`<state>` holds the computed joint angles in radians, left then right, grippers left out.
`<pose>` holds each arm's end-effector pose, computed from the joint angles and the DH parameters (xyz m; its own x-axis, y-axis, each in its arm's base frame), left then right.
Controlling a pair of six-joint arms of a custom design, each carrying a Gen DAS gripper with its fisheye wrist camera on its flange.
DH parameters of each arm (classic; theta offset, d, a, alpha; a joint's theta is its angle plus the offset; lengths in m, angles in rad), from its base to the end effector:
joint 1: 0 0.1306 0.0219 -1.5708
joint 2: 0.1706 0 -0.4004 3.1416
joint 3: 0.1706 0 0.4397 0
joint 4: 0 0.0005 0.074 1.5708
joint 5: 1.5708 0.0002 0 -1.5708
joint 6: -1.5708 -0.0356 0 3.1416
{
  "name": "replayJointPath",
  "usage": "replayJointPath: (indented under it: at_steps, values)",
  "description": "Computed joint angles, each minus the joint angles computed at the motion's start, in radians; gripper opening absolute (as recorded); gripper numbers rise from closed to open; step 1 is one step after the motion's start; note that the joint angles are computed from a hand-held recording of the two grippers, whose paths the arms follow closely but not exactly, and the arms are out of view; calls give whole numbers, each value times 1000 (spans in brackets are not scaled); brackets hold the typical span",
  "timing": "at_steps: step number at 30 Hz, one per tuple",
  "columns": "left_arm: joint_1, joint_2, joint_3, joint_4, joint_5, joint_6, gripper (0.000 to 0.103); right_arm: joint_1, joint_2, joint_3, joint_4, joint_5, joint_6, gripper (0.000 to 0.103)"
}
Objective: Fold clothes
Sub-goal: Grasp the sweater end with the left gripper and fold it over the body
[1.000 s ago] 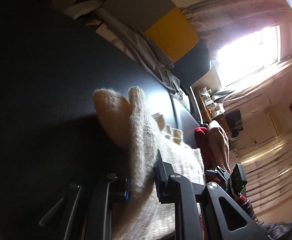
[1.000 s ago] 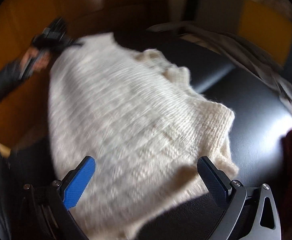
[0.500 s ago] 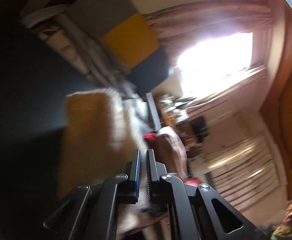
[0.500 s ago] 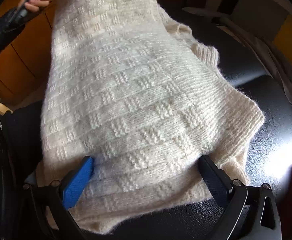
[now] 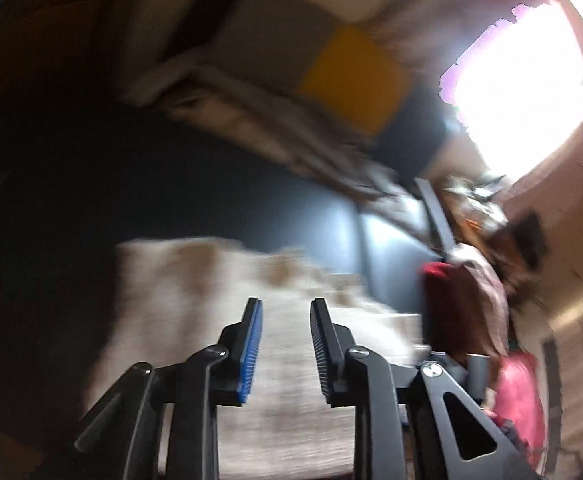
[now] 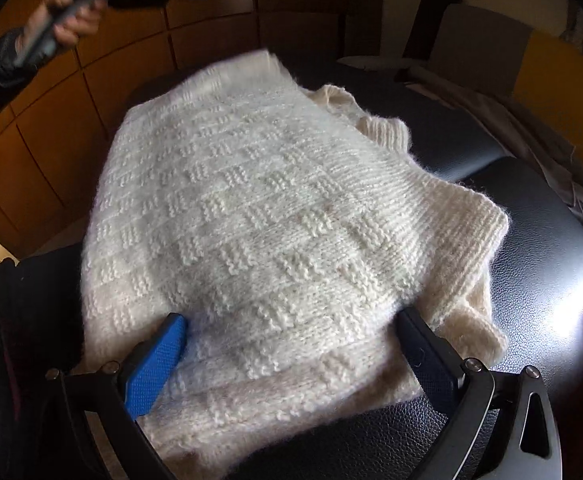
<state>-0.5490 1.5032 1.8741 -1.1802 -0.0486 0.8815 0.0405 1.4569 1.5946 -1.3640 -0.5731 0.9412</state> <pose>0.4684 -0.2851 0.6088 -0.7729 -0.4308 -0.4660 -0.1632 0.8445 -0.5101 0.5139 0.0396 0.4928 -0.3784 -0.6950 -0.6114 -0.8879 0.4592 0.0275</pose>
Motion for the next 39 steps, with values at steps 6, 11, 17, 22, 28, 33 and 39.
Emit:
replayJointPath:
  at_steps: [6, 11, 17, 22, 28, 33, 39]
  values:
    - [88, -184, -324, 92, 140, 8, 43, 6, -11, -12, 11, 9, -28, 103]
    - [131, -198, -413, 177, 248, -102, 49, -1, 17, 26, -2, 35, -49, 103]
    - [200, -125, -405, 224, 391, -238, 57, 28, 33, 50, -1, 97, -98, 103]
    - [243, -73, -421, 370, 615, -216, 59, 34, 36, 57, -5, 117, -121, 103]
    - [218, -86, -427, 415, 542, -176, 22, 44, 22, 41, 16, 139, -145, 103]
    - [214, -185, -493, 602, 497, -36, 16, 51, 30, 57, -13, 156, -122, 103]
    - [124, -183, -423, 717, 436, 73, 16, 49, 48, 84, -56, 150, -80, 103]
